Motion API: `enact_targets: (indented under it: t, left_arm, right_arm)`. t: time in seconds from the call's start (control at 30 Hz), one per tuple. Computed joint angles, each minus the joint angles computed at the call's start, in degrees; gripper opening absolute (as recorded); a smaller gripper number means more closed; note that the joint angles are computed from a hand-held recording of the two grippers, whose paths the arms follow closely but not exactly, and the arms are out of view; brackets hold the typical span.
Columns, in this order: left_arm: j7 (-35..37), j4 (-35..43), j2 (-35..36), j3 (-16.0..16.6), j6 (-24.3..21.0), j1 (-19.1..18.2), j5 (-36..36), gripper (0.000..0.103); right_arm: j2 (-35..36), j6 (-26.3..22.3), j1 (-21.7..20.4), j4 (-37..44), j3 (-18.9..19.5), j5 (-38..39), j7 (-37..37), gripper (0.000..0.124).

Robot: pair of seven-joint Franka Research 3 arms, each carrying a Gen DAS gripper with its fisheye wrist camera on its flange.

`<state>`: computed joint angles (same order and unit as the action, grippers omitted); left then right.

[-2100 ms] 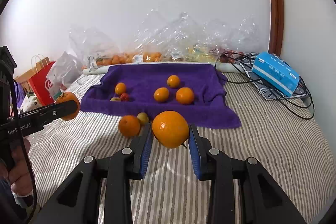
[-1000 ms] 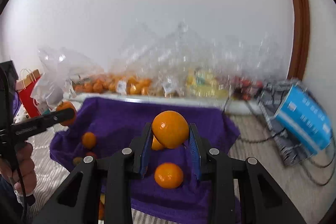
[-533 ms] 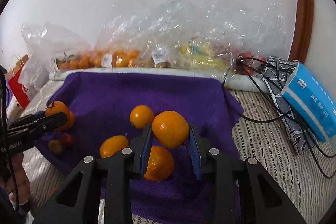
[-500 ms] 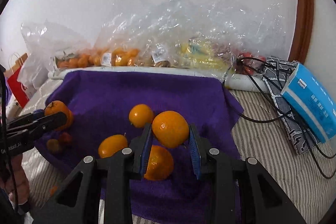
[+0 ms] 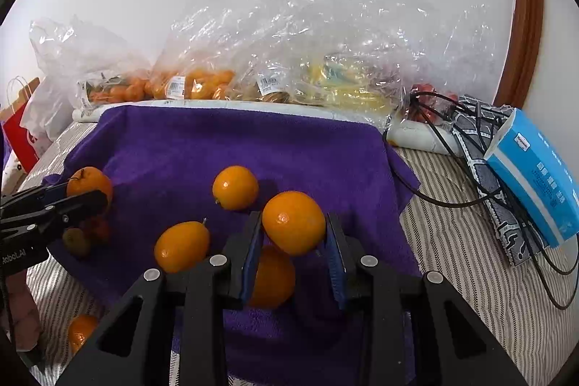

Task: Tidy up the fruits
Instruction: 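Carry the leafy orange with the left gripper while the right carries its orange over the towel, then lower both oranges onto the purple towel and open both grippers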

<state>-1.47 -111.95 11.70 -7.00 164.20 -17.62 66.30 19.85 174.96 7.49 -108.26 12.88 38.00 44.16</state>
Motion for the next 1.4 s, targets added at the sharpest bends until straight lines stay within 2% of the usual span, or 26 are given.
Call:
enact_targets:
  t: [0.77, 0.87, 0.97, 1.13, 1.4]
  left_arm:
    - [0.7, -0.1, 0.0, 0.1, 0.6, -0.1, -0.2, 0.044]
    - [-0.2, -0.2, -0.1, 0.3, 1.1, -0.2, 0.9, 0.045]
    - [-4.2, -0.5, -0.7, 0.9, 3.0, -0.3, 5.3, 0.049]
    - [-7.3, -0.6, -1.1, 0.3, 3.0, 0.1, 9.0, 0.054]
    - [-11.7, -0.8, -1.8, -0.6, 2.5, 0.7, 12.7, 0.056]
  right_arm:
    - [-1.0, 0.8, -1.8, -0.2, 2.2, 5.5, -4.2, 0.038]
    - [-1.5, 1.5, -2.4, -0.5, 3.3, 7.6, -6.0, 0.038]
    - [-1.9, 2.0, -3.0, -0.8, 4.2, 9.7, -8.0, 0.039]
    - [-2.6, 2.4, -3.7, -1.0, 5.4, 14.7, -12.4, 0.043]
    - [-3.5, 1.0, -4.1, -0.6, 6.2, 24.6, -22.0, 0.060]
